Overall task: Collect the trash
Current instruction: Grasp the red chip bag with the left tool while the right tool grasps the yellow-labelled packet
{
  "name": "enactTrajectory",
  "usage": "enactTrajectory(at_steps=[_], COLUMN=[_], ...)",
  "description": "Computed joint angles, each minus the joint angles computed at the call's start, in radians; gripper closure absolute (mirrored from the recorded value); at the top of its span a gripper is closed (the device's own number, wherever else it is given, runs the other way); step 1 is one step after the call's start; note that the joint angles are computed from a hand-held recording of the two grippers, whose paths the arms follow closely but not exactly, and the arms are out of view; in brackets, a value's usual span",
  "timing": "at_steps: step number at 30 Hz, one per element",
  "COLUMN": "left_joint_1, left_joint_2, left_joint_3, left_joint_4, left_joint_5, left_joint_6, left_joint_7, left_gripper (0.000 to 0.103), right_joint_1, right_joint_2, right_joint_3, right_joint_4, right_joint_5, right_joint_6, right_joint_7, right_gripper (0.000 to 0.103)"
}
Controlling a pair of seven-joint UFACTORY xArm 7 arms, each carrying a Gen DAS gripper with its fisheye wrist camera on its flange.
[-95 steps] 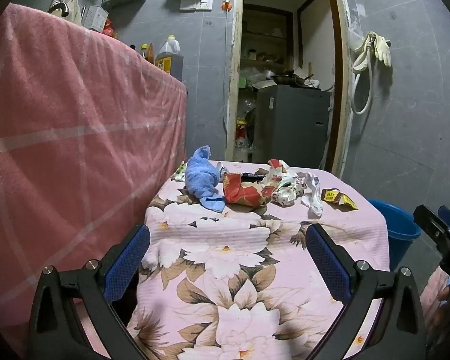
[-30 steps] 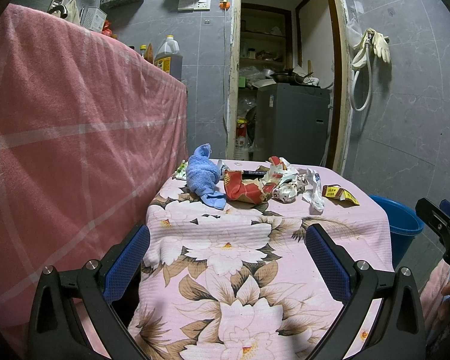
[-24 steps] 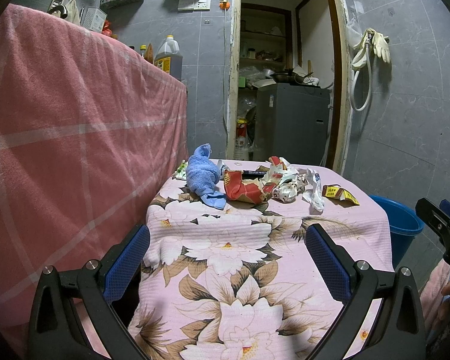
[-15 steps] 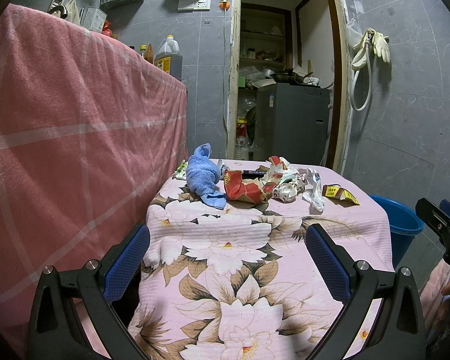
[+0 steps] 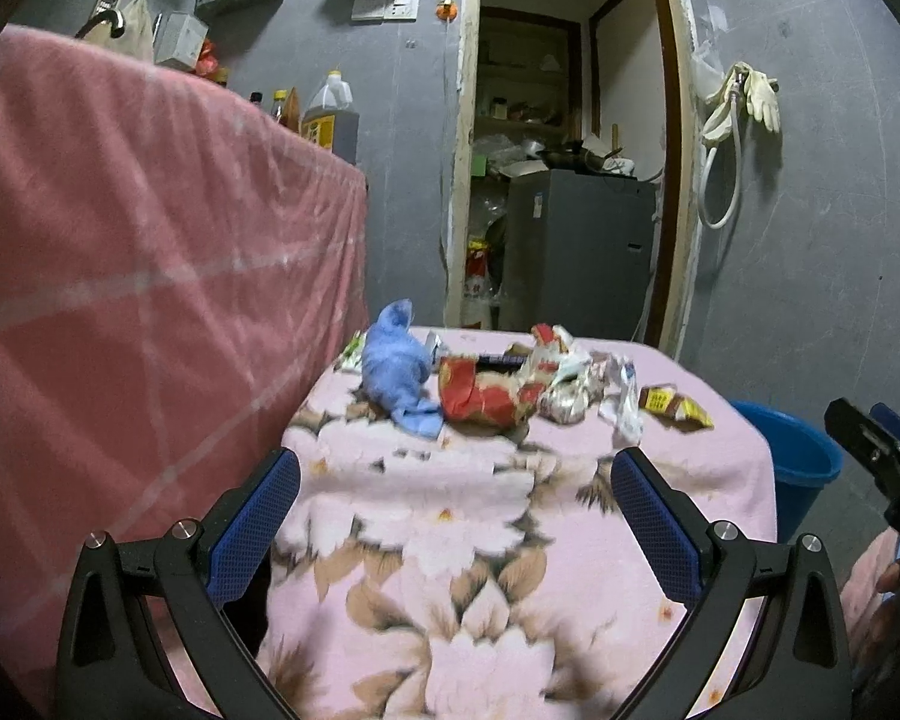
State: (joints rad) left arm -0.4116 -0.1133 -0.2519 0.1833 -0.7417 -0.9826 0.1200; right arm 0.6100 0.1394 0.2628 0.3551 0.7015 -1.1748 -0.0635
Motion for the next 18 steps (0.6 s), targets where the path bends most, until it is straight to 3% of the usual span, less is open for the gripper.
enactTrajectory(at_steps=[7, 15, 18], left_joint_1=[0.063, 0.128, 0.128], left_joint_2=[0.036, 0.111, 0.153], left_joint_3=[0.055, 0.108, 0.117], left_joint_4=[0.108, 0.278, 0.347], left_joint_5=[0.112, 0.164, 0.121], left_joint_6=[0.055, 0.275, 0.341], left_joint_7=[0.003, -0.020, 0.052], left_gripper=[0.001, 0.001, 0.001], right_joint_1=[-0.052, -0.131, -0.150], right_joint_2=[0.007, 0.077, 0.117], right_joint_3=[-0.044, -0.097, -0.113], right_joint_4=[0.094, 0.243, 0.306], right_joint_5=[-0.079, -0.178, -0.204], right_joint_6=[0.053, 0.131, 0.182], right_joint_7=[-0.110, -0.173, -0.193], right_gripper=[0.000, 0.000, 0.000])
